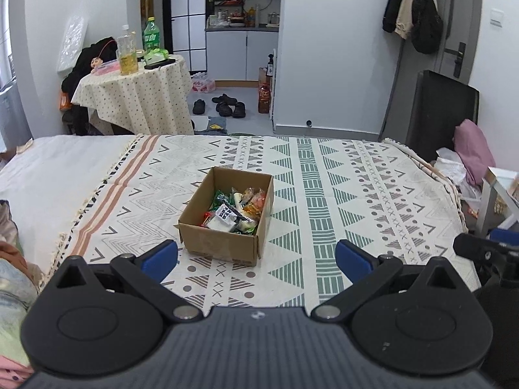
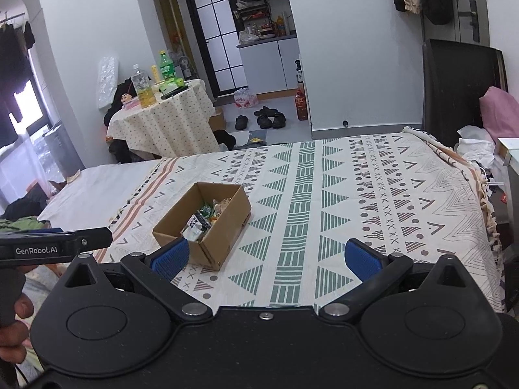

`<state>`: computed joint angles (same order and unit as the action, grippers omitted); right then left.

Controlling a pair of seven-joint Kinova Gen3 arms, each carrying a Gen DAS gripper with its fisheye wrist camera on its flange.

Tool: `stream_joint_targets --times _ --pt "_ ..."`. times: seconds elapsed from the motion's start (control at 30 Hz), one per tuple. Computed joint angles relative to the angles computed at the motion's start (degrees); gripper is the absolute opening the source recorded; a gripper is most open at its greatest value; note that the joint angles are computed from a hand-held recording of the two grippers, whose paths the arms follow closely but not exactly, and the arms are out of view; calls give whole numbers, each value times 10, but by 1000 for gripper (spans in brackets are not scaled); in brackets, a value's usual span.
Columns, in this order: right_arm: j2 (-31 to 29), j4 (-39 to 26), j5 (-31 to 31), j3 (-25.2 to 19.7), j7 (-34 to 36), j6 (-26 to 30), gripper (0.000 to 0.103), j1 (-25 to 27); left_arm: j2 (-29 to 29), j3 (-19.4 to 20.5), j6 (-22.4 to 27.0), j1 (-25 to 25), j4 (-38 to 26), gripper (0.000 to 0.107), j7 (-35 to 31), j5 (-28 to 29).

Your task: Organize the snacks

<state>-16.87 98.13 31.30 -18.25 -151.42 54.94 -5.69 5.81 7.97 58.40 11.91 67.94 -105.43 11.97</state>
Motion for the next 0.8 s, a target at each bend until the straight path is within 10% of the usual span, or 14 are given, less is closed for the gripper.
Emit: stream_joint_targets --times 0.8 --pt "-21 19 -11 -12 3 -5 103 15 -7 -3 9 -7 6 103 -12 8"
